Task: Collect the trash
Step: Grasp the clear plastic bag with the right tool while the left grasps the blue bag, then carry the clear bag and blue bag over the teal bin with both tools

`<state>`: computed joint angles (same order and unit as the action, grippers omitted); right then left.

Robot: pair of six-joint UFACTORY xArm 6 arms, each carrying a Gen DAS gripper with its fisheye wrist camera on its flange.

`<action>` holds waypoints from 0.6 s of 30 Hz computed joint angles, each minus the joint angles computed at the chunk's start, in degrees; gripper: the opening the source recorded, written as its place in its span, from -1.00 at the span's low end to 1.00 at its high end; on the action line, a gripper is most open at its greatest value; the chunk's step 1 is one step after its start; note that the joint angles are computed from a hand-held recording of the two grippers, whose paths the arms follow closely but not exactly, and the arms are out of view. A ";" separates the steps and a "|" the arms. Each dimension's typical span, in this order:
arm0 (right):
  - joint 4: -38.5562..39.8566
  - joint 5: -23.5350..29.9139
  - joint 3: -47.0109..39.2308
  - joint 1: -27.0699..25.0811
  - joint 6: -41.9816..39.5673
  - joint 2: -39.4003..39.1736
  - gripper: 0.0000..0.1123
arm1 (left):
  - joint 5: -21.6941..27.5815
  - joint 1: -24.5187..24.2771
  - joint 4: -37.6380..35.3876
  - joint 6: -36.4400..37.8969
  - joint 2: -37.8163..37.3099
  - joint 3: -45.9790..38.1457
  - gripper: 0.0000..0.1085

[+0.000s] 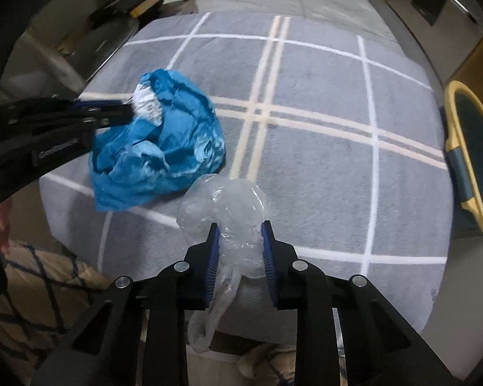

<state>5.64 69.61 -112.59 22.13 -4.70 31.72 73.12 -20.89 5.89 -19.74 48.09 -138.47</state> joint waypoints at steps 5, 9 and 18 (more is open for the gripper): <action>-1.55 -1.84 -0.24 -1.19 2.99 -0.27 -0.54 | -2.90 -0.42 2.32 -0.41 -1.55 1.97 -0.94; -1.69 -3.32 -0.36 -2.24 4.91 -0.70 -0.54 | -5.46 -0.76 3.90 -1.29 -2.82 3.18 -0.96; -1.35 -4.52 -3.65 -4.19 8.17 0.22 -0.54 | -8.61 -2.03 6.48 -0.80 -2.00 -0.23 -0.97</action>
